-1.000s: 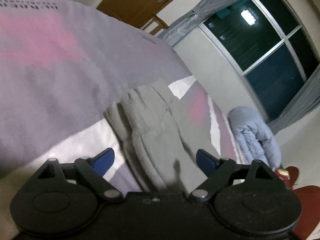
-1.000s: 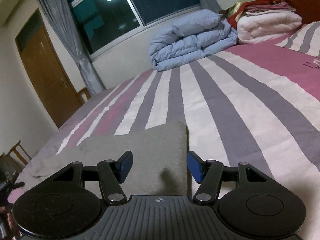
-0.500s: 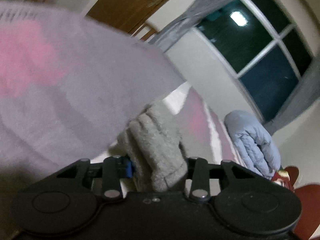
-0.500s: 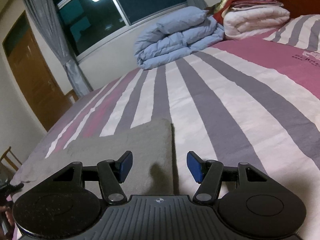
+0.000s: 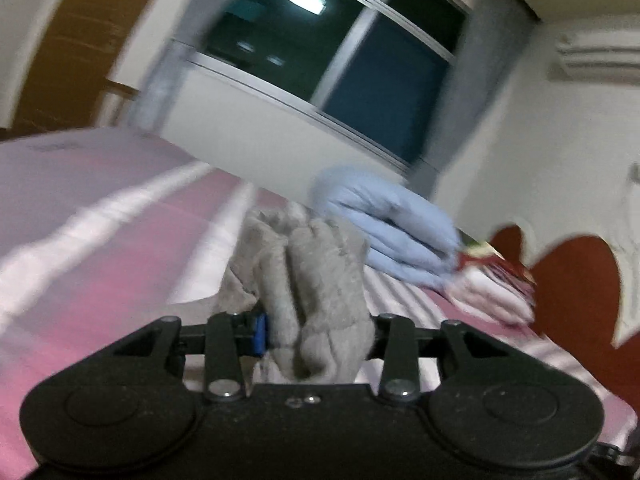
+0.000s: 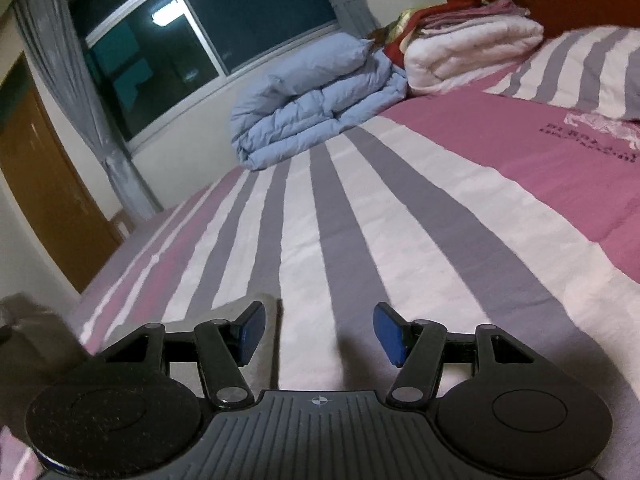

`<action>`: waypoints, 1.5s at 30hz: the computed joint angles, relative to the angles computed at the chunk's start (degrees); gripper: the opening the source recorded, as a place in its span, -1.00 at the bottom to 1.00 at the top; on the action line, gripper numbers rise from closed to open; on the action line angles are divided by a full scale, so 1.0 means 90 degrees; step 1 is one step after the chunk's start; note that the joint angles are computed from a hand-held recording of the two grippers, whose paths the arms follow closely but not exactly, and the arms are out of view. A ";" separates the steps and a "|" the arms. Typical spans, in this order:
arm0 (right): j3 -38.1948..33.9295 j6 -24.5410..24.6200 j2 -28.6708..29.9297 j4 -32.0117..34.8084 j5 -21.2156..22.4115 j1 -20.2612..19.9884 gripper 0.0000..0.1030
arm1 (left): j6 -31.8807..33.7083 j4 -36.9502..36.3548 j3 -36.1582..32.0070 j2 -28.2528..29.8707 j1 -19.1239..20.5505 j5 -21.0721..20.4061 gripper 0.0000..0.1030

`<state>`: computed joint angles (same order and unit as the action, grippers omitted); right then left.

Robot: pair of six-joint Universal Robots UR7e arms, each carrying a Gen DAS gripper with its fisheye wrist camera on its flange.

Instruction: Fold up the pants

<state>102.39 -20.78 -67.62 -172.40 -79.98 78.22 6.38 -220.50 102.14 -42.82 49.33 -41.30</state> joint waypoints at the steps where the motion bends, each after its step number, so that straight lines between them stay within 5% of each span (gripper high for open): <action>1: -0.0016 0.0035 -0.0044 0.0102 0.0084 -0.0070 0.17 | -0.0010 0.0238 -0.0213 0.0186 0.0007 -0.0121 -0.44; 7: -0.0072 0.0448 -0.0120 0.0151 -0.0060 -0.0283 0.17 | -0.0258 0.1576 -0.1340 0.1295 -0.0024 -0.0516 -0.44; 20: 0.0063 0.0802 -0.0092 -0.0457 -0.0336 -0.0470 0.17 | 0.0385 0.2328 -0.2028 0.2268 -0.0364 0.0082 -0.42; 23: 0.0087 0.0773 -0.0112 -0.0582 -0.0350 -0.0466 0.17 | 0.0227 0.2648 -0.2150 0.2387 -0.0368 -0.0044 -0.18; 24: 0.0101 0.0791 -0.0127 -0.0605 -0.0364 -0.0455 0.17 | 0.0249 0.2792 -0.2136 0.2396 -0.0379 -0.0148 0.30; 25: 0.0138 0.0804 -0.0153 -0.0667 -0.0383 -0.0451 0.17 | 0.0297 0.2757 -0.2088 0.2379 -0.0376 -0.0360 0.54; 29: 0.0340 0.0747 -0.0311 -0.0904 -0.0181 -0.0448 0.17 | 0.0448 0.2259 -0.1587 0.2056 -0.0541 -0.0384 0.36; 34: 0.0553 0.0543 -0.0563 -0.0245 0.0816 -0.0426 0.17 | 0.1494 0.0546 -0.0568 0.1339 -0.0635 0.0571 0.64; 38: 0.0523 0.0644 -0.0545 0.0729 0.1493 -0.0284 0.25 | 0.1685 -0.0069 0.0283 0.0660 -0.0503 0.1615 0.65; 40: 0.0551 0.0604 -0.0504 0.0968 0.1457 -0.0136 0.43 | 0.1742 -0.0521 0.0698 0.0448 -0.0475 0.2051 0.65; 45: 0.0582 0.0537 -0.0330 0.1362 0.0985 0.0149 0.43 | 0.1033 -0.0732 0.1576 0.0171 -0.0466 0.2379 0.65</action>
<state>107.63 -15.95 -70.58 -160.14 -71.11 79.57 15.68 -227.09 116.32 -41.29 45.14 -19.89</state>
